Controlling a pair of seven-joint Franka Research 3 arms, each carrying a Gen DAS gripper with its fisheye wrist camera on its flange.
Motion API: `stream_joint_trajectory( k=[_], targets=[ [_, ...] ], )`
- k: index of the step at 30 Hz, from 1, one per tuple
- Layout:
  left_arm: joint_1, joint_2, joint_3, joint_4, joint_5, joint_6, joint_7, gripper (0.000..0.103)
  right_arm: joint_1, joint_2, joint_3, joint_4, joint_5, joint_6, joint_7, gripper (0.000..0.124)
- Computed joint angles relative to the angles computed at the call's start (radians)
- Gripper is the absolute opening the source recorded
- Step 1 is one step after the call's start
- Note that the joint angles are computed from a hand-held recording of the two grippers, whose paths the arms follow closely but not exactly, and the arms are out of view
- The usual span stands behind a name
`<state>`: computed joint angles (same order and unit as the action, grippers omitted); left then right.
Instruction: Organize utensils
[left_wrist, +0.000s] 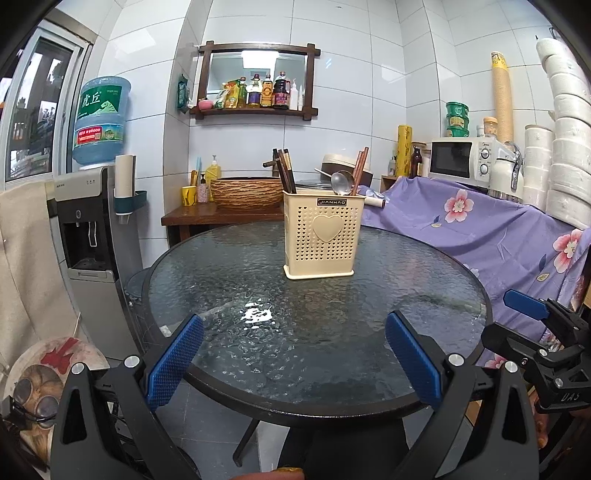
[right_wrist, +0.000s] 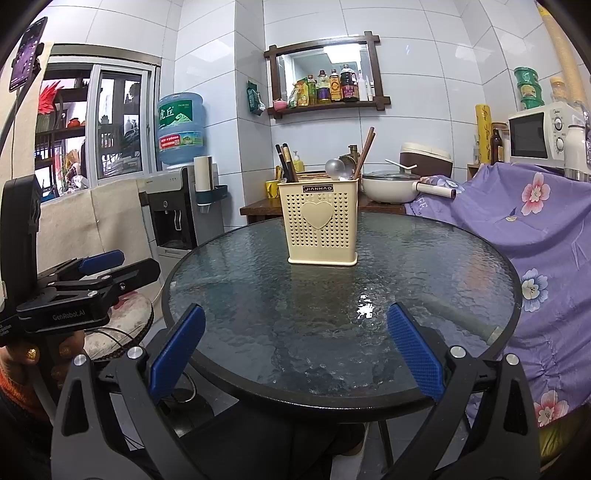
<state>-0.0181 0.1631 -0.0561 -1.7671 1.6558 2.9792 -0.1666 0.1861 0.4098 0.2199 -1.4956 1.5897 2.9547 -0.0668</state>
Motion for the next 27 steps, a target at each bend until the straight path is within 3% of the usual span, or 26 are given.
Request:
stream_joint_trajectory(
  k=[27],
  targets=[
    [0.001,-0.004,0.002,-0.005,-0.008,-0.004,0.0,0.097,-0.003,0.0,0.004,-0.002,-0.016,-0.001,0.015,0.097]
  ],
)
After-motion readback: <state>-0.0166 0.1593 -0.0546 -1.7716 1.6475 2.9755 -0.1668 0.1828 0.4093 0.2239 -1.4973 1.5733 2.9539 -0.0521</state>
